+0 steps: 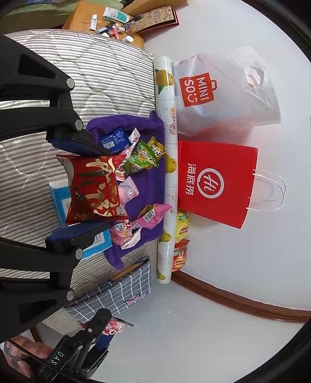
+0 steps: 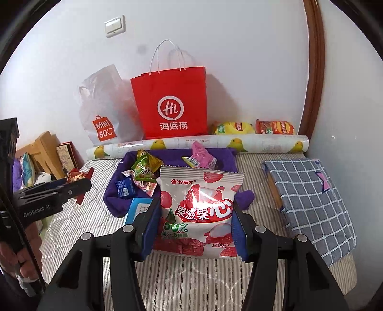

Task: Organize snacks
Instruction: 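Lift both held bags and carry them over the purple towel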

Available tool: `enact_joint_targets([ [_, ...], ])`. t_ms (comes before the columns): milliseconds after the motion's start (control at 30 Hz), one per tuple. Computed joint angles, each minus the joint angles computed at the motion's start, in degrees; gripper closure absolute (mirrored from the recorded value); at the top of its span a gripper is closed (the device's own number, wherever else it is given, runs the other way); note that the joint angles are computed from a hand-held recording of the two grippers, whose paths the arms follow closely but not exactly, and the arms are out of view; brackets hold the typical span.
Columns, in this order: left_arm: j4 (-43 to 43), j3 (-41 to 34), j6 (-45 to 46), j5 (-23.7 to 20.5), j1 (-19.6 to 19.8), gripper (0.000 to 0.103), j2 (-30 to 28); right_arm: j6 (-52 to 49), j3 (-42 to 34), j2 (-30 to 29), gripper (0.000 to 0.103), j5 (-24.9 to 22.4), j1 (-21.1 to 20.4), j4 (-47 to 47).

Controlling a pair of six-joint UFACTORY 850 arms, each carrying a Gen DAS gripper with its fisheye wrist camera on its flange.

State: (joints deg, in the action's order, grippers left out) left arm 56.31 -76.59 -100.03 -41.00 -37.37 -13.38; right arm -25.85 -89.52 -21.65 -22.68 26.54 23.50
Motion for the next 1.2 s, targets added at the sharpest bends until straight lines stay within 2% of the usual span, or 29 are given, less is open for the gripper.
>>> enact_joint_targets([
  [633, -1.4, -5.5, 4.3, 3.4, 3.7, 0.054, -4.7, -0.9, -4.6, -2.8, 0.05, 0.8, -1.0, -0.4],
  [900, -5.3, -9.5, 8.6, 3.2, 5.8, 0.054, -7.5, -1.0, -10.7, -7.0, 0.05, -1.0, -1.2, -1.2],
  [1200, -5.9, -14.0, 11.9, 1.7, 8.0, 0.054, -10.1, -1.8, -18.3, -12.7, 0.05, -3.4, -0.6, -0.8],
])
